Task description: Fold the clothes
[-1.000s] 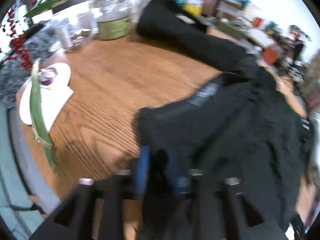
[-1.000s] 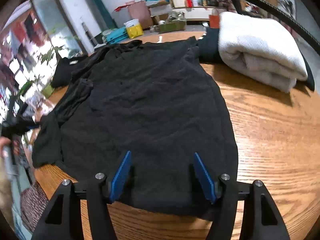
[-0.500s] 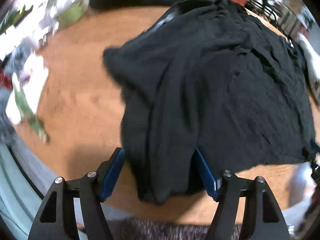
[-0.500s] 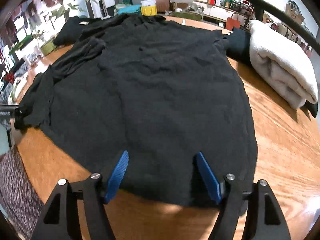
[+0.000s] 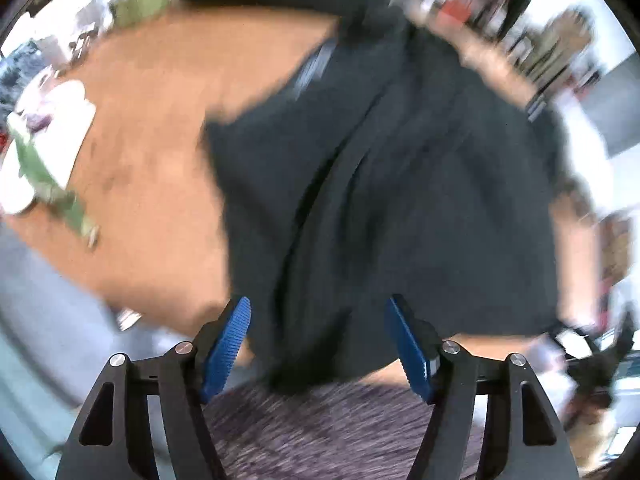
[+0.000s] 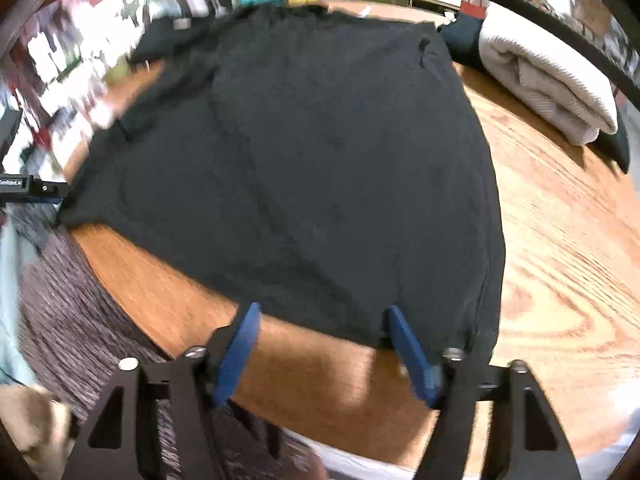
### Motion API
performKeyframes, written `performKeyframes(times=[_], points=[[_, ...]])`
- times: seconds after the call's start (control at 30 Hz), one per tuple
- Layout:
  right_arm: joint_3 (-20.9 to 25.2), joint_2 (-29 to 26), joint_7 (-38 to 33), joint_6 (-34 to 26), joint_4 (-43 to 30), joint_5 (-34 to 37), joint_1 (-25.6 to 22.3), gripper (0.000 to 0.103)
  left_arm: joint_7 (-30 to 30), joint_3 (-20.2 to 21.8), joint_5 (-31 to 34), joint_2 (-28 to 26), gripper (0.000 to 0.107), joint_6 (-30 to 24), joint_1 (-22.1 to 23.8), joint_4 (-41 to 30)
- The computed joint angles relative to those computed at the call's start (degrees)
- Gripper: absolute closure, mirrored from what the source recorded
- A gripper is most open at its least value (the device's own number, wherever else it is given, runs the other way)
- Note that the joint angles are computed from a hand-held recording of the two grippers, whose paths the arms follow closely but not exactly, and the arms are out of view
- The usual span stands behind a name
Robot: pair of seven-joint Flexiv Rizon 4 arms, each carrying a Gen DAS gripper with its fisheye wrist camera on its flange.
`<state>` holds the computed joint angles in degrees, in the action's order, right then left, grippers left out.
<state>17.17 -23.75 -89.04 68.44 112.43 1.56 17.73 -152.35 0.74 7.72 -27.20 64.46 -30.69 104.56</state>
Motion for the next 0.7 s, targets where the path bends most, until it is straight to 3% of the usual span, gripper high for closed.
performKeyframes(times=[0.03,0.1,0.2,0.3,0.37,0.43,0.7], points=[[0.0,-0.7,0.2,1.4,-1.3,0.8,-0.3,0.039,-0.3,1.0,1.4,0.0,0.036,0.6,-0.5,-1.3],[-0.5,-2.0,0.9,4.2,-3.2,0.5,0.1,0.037,0.2,2.8,4.8,-2.1,0.036,-3.7,-1.9,-6.9],[0.0,-5.9,0.5,6.0,-7.8,0.1,0.0,0.029,4.2,1.7,4.8,-7.8,0.036,-10.4,-0.8,-13.6],[-8.4,-7.9,7.6,7.0,-7.8,-7.8,6.6,0.032,5.2,2.8,6.0,-12.5,0.036,-14.4,-1.5,-17.6],[-11.2,-8.4,11.1,6.6,-6.9,-11.6,8.5,0.031,4.7,4.5,9.2,-12.5,0.032,-15.7,-3.6,-18.0],[-12.5,-7.7,13.1,8.4,-4.2,-14.4,9.0,0.029,2.7,4.0,8.0,-11.1,0.033,-15.1,-2.7,-15.4],[-10.6,-0.7,19.8,8.0,6.1,-18.3,6.8,0.028,2.6,1.2,5.3,-8.3,0.033,-16.0,-1.2,-9.7]])
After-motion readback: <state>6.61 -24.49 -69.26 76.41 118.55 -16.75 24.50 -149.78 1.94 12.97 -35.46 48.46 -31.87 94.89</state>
